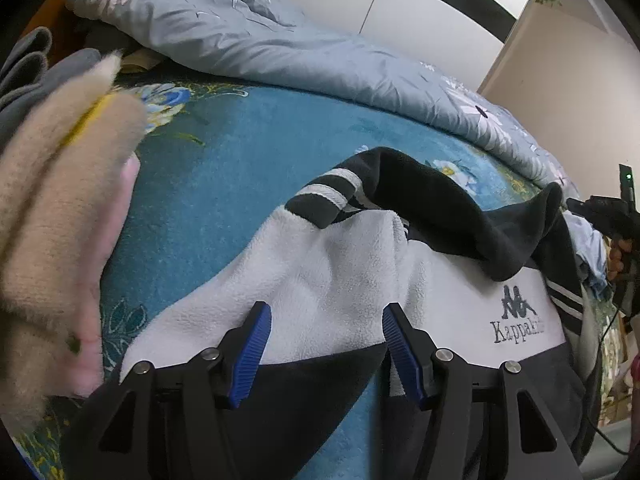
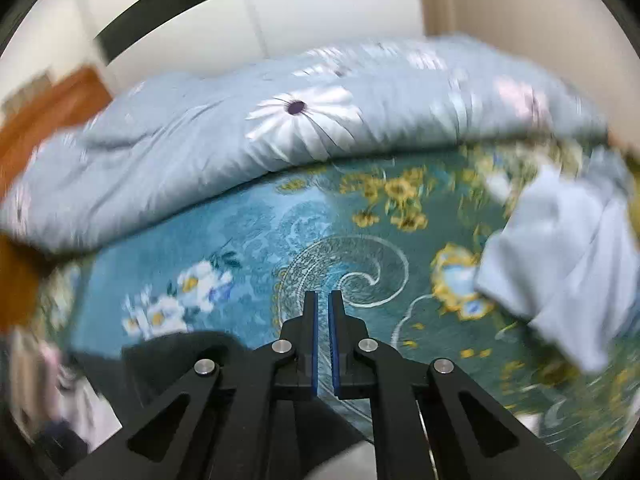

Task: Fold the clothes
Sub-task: 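Release the jacket with both tools and spread it flat on the bed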

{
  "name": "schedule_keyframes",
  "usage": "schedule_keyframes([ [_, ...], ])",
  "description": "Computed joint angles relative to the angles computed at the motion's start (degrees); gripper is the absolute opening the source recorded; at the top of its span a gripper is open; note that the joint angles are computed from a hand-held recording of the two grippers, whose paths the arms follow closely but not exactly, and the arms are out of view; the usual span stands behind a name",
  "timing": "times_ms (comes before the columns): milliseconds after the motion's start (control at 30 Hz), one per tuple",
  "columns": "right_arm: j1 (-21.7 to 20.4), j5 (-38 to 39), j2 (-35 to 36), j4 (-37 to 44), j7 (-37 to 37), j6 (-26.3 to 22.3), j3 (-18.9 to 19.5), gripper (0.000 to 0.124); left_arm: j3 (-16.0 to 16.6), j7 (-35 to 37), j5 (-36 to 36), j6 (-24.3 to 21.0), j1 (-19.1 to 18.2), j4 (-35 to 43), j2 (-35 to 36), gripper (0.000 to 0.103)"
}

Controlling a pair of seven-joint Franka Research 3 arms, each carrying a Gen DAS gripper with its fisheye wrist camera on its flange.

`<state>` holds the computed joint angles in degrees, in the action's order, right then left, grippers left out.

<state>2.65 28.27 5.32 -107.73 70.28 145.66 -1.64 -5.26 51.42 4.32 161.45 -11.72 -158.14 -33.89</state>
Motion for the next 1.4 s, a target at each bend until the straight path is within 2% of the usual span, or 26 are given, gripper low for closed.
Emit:
schedule_keyframes([
  [133, 0.13, 3.01, -1.79, -3.28, -7.95, 0.27, 0.74, 0.005, 0.54, 2.29, -0.21, 0.70, -1.46, 4.27, 4.91, 0.062],
  [200, 0.14, 6.02, -4.03, -5.34, -12.54, 0.12, 0.64, 0.005, 1.59, 5.56, -1.27, 1.52, -3.53, 7.28, 8.28, 0.062],
  [233, 0.09, 8.30, -4.96, -5.77, -15.21, -1.39, 0.37, 0.005, 2.34, 7.87, -2.28, 2.04, -4.93, 8.95, 10.12, 0.062],
  [300, 0.13, 10.36, -5.91, -6.08, -17.77, -4.73, -0.24, 0.016, 3.33, 13.71, -6.16, 2.32, -7.20, 12.90, 14.38, 0.062],
  [333, 0.23, 9.84, -6.27, -6.35, -17.85, -6.09, -0.39, 0.026, 1.70, 13.63, -4.79, 1.77, -5.99, 15.36, 16.83, 0.062],
  [367, 0.40, 8.90, -6.57, -6.87, -17.90, -6.79, -0.43, 0.032, -1.44, 10.55, 0.59, 0.90, -2.77, 17.31, 18.40, 0.062],
  [400, 0.58, 7.91, -6.83, -7.44, -18.04, -7.27, -0.44, 0.032, -5.04, 7.08, 6.39, -0.24, 0.83, 19.40, 19.91, 0.062],
  [433, 0.77, 6.75, -7.11, -8.06, -18.13, -7.30, -0.41, 0.032, -7.13, 4.95, 11.41, -1.49, 2.88, 21.31, 21.19, 0.062],
  [533, 1.28, 2.82, -7.97, -10.13, -19.38, -6.59, -0.29, 0.032, -7.92, 7.78, 19.71, -4.25, 3.75, 25.31, 23.70, 0.062],
  [633, 1.33, 1.07, -7.80, -10.34, -19.88, -8.01, -0.63, 0.033, -7.08, 14.84, 24.75, -5.45, 3.59, 27.64, 25.54, 0.062],
  [800, 1.29, 1.05, -6.96, -9.98, -20.50, -10.06, -0.73, 0.033, -6.08, 29.26, 22.80, -8.07, 1.92, 31.00, 29.53, 0.064],
  [933, 1.43, -0.24, -6.13, -9.86, -18.88, -9.49, -0.46, 0.033, -6.66, 30.71, 26.14, -9.93, 1.51, 32.62, 32.11, 0.064],
  [1067, 1.27, 0.38, -5.34, -9.16, -18.01, -9.31, -0.50, 0.033, -6.37, 28.56, 29.59, -8.02, 1.56, 32.37, 32.71, 0.063],
  [1100, 1.25, 0.58, -5.24, -9.09, -17.77, -9.04, -0.48, 0.030, -6.19, 28.08, 29.54, -6.99, 1.69, 32.25, 32.75, 0.062],
  [1167, 1.17, 1.09, -5.06, -8.94, -17.53, -8.59, -0.48, 0.012, -5.88, 27.45, 28.39, -5.31, 1.93, 32.29, 32.89, 0.037],
  [1200, 1.13, 1.32, -4.98, -8.85, -17.43, -8.33, -0.48, 0.009, -5.72, 27.37, 27.06, -4.56, 2.08, 32.46, 33.05, 0.031],
  [1233, 1.11, 1.63, -4.75, -8.44, -17.42, -8.33, -0.46, 0.008, -5.51, 27.73, 24.51, -3.91, 2.25, 32.90, 33.40, 0.017],
  [1267, 1.12, 1.87, -4.57, -7.96, -17.45, -8.46, -0.40, 0.007, -5.35, 28.17, 21.65, -3.41, 2.40, 33.47, 33.87, 0.013],
  [1400, 1.10, 2.45, -3.54, -5.19, -17.61, -7.92, -0.24, 0.006, -4.95, 28.34, 10.52, -2.27, 3.34, 36.58, 36.22, 0.012],
])
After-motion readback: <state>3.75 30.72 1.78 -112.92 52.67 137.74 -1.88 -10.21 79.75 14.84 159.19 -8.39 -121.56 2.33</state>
